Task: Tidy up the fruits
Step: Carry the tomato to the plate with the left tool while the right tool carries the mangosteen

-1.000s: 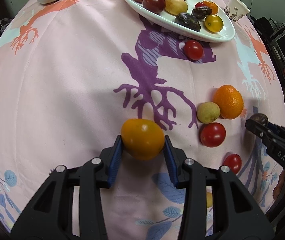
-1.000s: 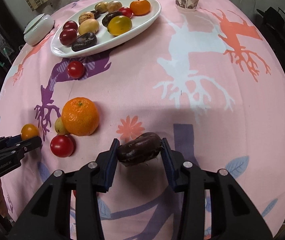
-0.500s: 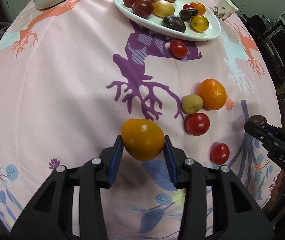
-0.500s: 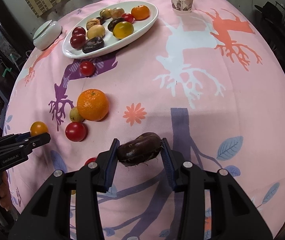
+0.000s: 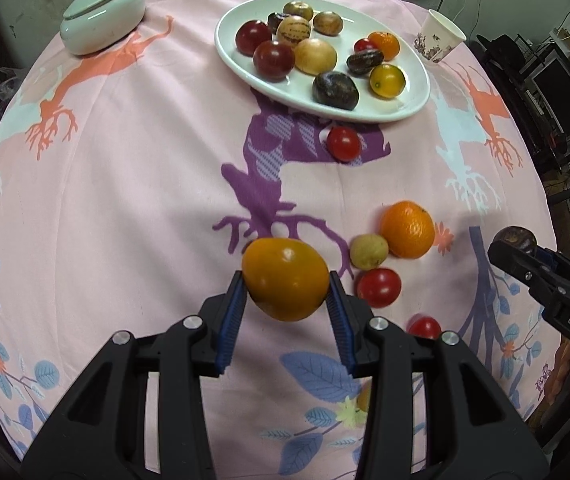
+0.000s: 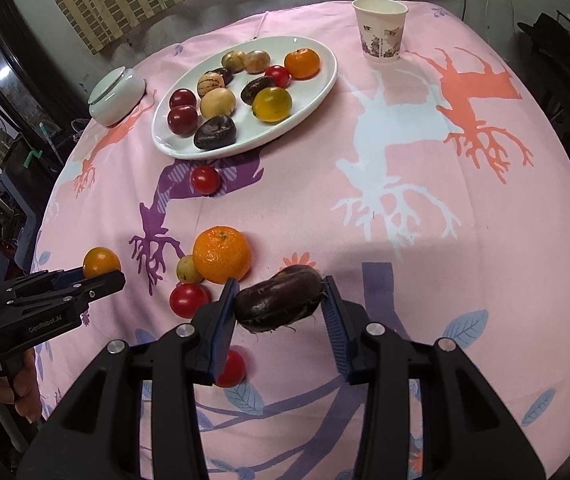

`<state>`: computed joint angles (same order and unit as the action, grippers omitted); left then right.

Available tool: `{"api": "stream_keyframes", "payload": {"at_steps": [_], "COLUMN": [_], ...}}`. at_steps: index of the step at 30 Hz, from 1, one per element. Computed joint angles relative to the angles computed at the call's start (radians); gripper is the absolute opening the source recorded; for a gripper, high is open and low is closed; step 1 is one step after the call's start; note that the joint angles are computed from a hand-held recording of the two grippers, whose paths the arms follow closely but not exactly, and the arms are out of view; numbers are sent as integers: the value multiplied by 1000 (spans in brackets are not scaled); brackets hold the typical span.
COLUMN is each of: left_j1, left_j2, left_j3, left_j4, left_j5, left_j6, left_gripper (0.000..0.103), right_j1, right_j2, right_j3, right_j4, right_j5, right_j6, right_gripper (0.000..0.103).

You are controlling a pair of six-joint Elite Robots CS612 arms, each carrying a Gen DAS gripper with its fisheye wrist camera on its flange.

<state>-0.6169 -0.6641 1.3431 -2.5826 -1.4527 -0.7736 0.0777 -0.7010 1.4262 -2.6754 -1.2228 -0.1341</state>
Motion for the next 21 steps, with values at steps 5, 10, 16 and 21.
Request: {"api": "stream_keyframes", "payload": {"at_steps": [5, 10, 16, 21], "left_j1": [10, 23, 42, 60], "left_j2": [21, 54, 105, 153], "left_j3": [-56, -138, -251, -339], "left_j4": [6, 14, 37, 82], "left_j5": [16, 29, 54, 63], "left_j6": [34, 78, 114, 107], "left_gripper": [41, 41, 41, 41], "right_j1": [7, 15, 28, 37], "right_j2": [20, 56, 118, 185], "right_j3": [-53, -142, -273, -394], "right_j4": [4, -5, -6, 29], "right_j5": [17, 45, 55, 50], "right_j6": [-1, 12, 26, 46], "right_gripper": [42, 42, 42, 43]}}
